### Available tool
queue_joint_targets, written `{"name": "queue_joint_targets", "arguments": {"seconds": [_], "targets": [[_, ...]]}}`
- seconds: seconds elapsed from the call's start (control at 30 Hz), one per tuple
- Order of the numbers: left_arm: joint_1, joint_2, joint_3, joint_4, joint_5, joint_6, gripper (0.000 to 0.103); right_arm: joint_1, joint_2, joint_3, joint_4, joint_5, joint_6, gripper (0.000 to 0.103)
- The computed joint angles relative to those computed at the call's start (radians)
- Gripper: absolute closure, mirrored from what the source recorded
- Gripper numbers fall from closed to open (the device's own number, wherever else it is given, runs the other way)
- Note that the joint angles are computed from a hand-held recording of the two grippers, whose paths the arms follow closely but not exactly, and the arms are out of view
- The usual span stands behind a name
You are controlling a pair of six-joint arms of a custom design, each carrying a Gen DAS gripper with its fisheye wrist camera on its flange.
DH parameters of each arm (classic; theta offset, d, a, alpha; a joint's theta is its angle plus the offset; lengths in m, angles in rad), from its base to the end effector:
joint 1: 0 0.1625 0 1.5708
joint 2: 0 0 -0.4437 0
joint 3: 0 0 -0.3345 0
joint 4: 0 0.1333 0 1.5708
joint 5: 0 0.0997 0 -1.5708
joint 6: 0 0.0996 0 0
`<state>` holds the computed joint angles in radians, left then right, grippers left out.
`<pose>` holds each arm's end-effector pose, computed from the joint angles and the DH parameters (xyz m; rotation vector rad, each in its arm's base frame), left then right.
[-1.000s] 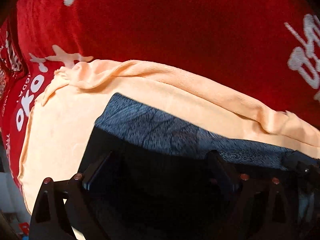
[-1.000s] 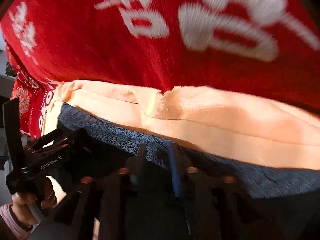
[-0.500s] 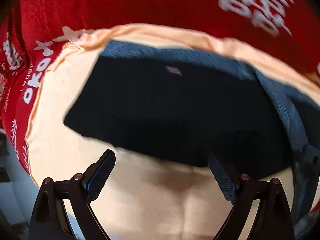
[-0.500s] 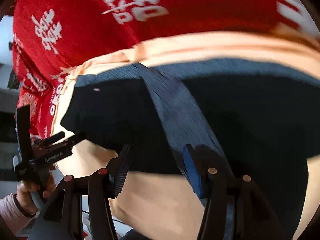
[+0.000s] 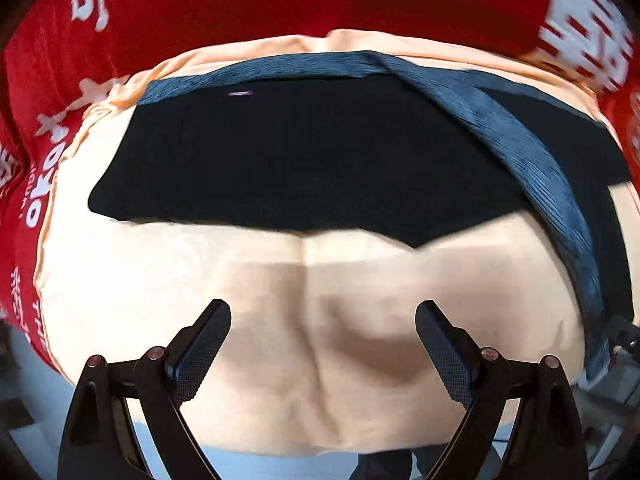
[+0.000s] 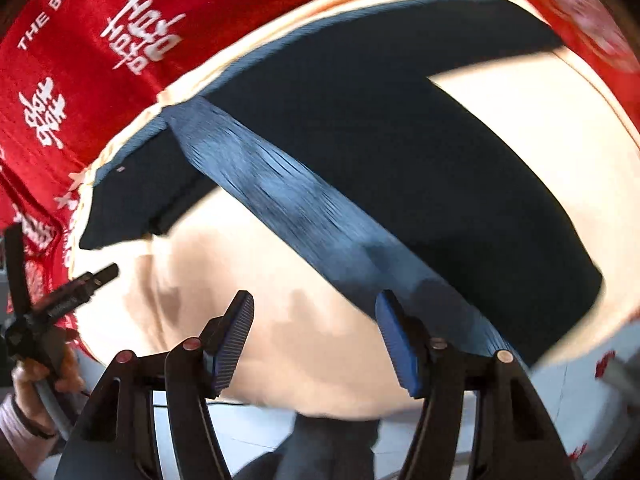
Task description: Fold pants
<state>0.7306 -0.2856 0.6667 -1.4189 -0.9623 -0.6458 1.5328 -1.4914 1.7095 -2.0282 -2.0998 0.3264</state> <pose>-0.4544 -0.6626 0.0420 0.4280 2.3166 -0.0267 0.0648 -0.4818 0.4725 -0.5591 -2.5635 0.4141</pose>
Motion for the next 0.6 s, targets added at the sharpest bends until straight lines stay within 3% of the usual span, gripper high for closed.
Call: {"name": "queue_joint_targets", "arguments": {"seconds": [0.13,0.27,0.43,0.6], "targets": [[-0.017,-0.04,0.091,-0.079,-0.036,0.059,0.009,-0.011,-0.114,0.108,0.011,-0.043,0.058,0.036],[-0.034,-0.035,0.103,-0.153,-0.108,0.075,0.009,-0.041,-0.188,0.164,0.025,-0.068,0.107,0.036],[-0.047,0.071,-0.018,-0.179,-0.2,0.103,0.009,-0.098,-0.245,0.213,0.001,-0.075,0.063,0.036],[-0.063,0.229,-0.231,-0.119,-0.268,0.118,0.009,-0.19,-0.289,0.252,-0.031,-0.037,0.005,0.036]]}}
